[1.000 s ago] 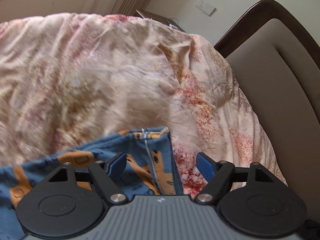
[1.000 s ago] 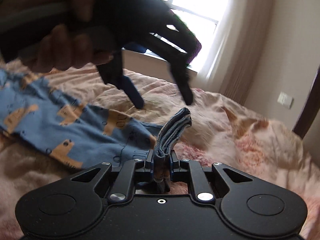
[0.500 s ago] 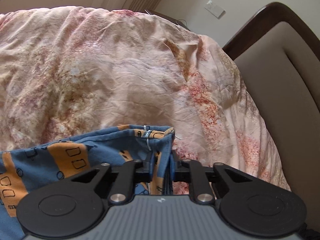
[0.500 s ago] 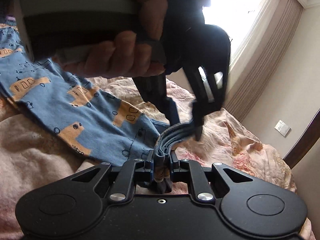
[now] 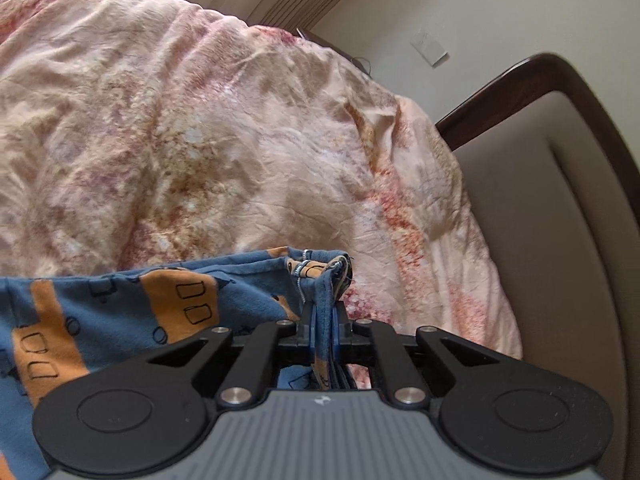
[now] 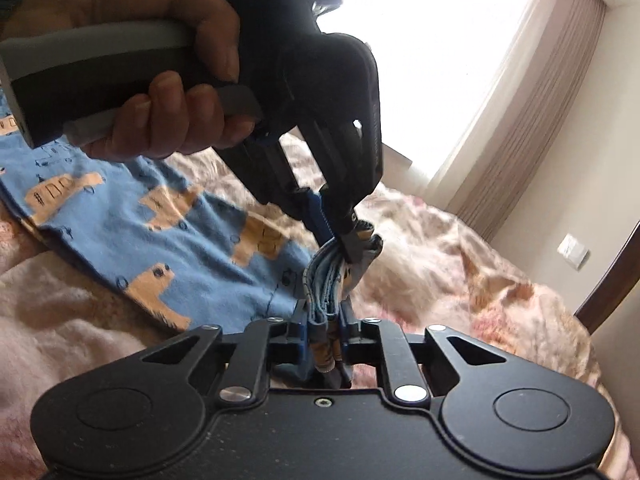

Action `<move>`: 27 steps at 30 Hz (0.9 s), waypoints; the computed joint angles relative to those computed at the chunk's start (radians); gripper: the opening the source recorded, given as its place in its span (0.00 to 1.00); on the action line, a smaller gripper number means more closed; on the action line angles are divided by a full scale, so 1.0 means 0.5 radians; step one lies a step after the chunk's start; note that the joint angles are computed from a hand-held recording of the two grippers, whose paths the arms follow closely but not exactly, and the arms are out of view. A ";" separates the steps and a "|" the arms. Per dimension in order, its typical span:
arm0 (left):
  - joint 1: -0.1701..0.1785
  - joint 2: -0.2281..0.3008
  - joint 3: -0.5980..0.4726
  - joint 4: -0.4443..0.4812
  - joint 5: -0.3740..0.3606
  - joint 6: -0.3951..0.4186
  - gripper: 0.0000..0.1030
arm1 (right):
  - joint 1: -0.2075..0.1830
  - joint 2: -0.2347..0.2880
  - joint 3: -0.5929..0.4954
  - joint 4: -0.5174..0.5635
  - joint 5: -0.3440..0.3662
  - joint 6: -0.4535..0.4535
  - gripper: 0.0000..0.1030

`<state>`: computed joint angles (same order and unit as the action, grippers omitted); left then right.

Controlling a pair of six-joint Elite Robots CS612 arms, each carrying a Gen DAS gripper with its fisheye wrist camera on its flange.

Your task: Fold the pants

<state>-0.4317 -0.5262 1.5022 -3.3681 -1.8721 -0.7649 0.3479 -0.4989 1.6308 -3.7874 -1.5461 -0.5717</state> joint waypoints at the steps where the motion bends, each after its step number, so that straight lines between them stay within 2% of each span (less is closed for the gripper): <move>1: 0.007 -0.011 0.022 -0.033 -0.009 0.001 0.07 | 0.005 -0.004 0.006 -0.014 0.012 -0.006 0.13; 4: 0.030 -0.057 0.117 -0.151 -0.024 0.042 0.07 | 0.027 -0.022 0.020 -0.049 0.056 -0.044 0.13; 7: 0.052 -0.128 0.248 -0.238 0.023 0.076 0.07 | 0.049 -0.051 0.028 -0.031 0.144 -0.042 0.13; 12: 0.105 -0.230 0.480 -0.356 0.114 0.002 0.07 | 0.095 -0.079 0.012 0.059 0.349 -0.071 0.13; 14: 0.132 -0.246 0.553 -0.393 0.129 -0.078 0.07 | 0.121 -0.081 -0.008 0.129 0.412 -0.087 0.13; 16: 0.153 -0.246 0.611 -0.443 0.140 -0.125 0.07 | 0.147 -0.085 -0.029 0.241 0.468 -0.107 0.13; 19: 0.171 -0.239 0.675 -0.471 0.177 -0.105 0.07 | 0.175 -0.085 -0.049 0.377 0.542 -0.122 0.13; 24: 0.200 -0.166 0.677 -0.520 0.159 -0.135 0.08 | 0.224 -0.038 -0.101 0.492 0.529 -0.187 0.13; 27: 0.210 -0.135 0.682 -0.570 0.160 -0.166 0.16 | 0.239 -0.010 -0.126 0.524 0.511 -0.186 0.14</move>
